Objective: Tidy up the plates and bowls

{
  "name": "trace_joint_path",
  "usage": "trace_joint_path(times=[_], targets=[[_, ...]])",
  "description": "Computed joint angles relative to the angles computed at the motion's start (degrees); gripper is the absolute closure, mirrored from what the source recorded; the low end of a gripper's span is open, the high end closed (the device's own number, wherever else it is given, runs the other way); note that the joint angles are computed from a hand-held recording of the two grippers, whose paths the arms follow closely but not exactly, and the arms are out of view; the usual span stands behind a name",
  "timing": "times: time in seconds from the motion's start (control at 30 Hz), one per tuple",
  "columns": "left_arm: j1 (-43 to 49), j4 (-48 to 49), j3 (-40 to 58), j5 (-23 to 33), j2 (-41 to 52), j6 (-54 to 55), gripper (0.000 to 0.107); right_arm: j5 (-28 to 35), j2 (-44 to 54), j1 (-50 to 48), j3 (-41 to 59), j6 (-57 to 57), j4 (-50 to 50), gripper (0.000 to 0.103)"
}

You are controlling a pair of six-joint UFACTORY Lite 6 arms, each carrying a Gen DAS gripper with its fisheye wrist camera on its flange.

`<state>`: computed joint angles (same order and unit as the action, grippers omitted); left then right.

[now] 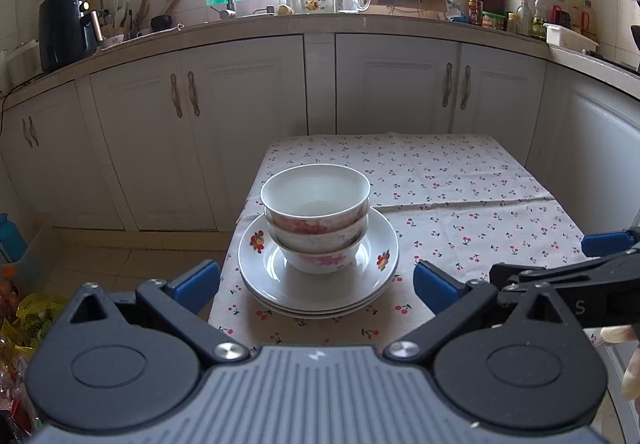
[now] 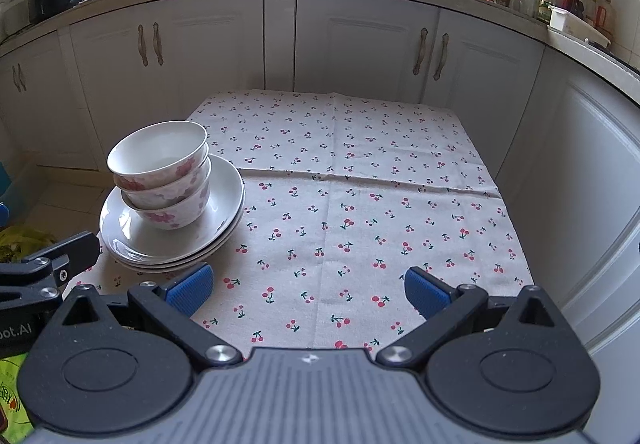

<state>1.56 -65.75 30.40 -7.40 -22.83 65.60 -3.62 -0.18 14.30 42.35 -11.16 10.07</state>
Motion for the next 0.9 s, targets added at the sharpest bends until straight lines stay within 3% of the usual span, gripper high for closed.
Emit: trace_joint_path(times=[0.5,0.73,0.9], targets=[[-0.09,-3.0,0.7,-0.01,0.82,2.66,0.005,0.3,0.18,-0.26,0.31,1.71,-1.75,0.0],[0.12,-1.56,0.48,0.1,0.89,1.06,0.005,0.43,0.39,0.22,0.57,-7.2,7.37,0.0],[0.2,-0.39,0.35,0.08,0.9,-0.22,0.005,0.2,0.82,0.1,0.75,-5.56,5.63,0.0]])
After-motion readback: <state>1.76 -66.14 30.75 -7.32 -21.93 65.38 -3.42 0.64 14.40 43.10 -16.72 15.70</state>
